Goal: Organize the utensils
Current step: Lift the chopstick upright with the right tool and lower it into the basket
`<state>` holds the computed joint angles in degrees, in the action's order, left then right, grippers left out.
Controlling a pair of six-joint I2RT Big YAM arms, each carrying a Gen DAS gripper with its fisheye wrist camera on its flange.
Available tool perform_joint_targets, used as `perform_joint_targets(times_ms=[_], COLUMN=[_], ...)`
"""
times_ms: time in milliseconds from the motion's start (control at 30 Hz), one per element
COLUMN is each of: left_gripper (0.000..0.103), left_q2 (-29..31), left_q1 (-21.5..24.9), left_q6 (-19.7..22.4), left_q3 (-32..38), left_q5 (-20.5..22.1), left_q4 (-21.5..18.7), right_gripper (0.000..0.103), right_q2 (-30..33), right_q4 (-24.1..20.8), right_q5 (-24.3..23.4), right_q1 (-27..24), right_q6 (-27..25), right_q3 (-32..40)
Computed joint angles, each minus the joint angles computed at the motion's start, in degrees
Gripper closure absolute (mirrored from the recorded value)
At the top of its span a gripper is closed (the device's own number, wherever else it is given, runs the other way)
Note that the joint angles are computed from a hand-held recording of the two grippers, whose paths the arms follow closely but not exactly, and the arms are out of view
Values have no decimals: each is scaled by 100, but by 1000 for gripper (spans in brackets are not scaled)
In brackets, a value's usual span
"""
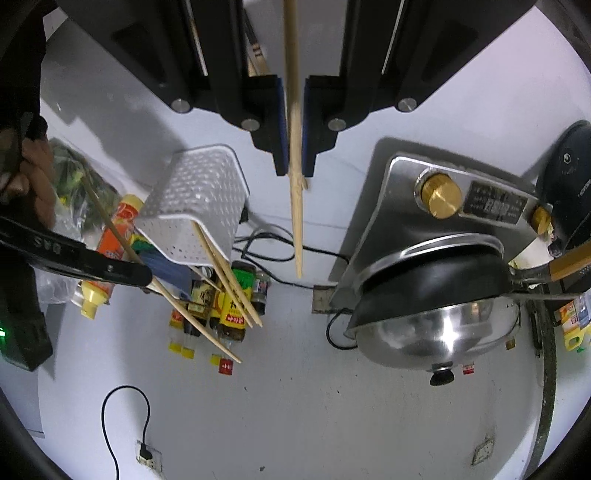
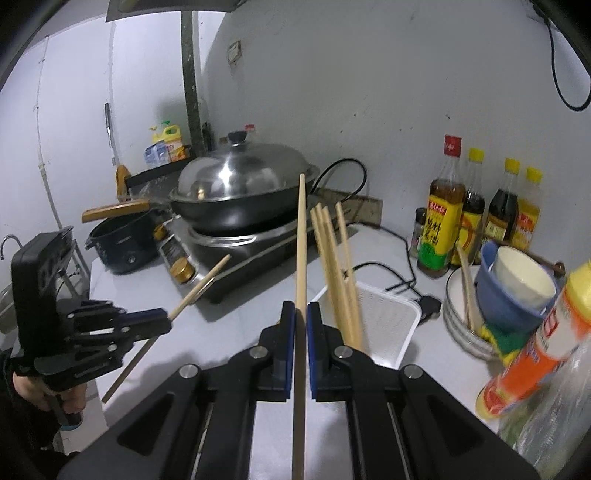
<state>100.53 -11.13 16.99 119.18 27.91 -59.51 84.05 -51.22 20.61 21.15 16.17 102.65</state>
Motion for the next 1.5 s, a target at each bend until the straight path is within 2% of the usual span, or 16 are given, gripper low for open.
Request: perform_joint_targets(times_ms=[367,700,867,1133,1500], left_gripper=[97,97,97,97,97], left_q2=[299,586,682,746,599], left_q1=[-70,-44,-29,-36,-172], left_q6=[-15,-110,-131,-185,-140], left_q3=[408,772,903,968,825], left_q5=[97,154,160,139,24], left_q4=[-89,-172,-206,-230,-141], right_gripper=[97,97,97,97,97], right_q2=[460,829,1105,1222,747], right_q4=[-46,-82,-134,-244,-49], right_q5=[-267,-259,-87,-304,-367], right_q1=[-499,-674,-712,-700,-721], right_q6=[-237,-524,-680,-543,-255], right_q3=[530,1016,1288,1070,314])
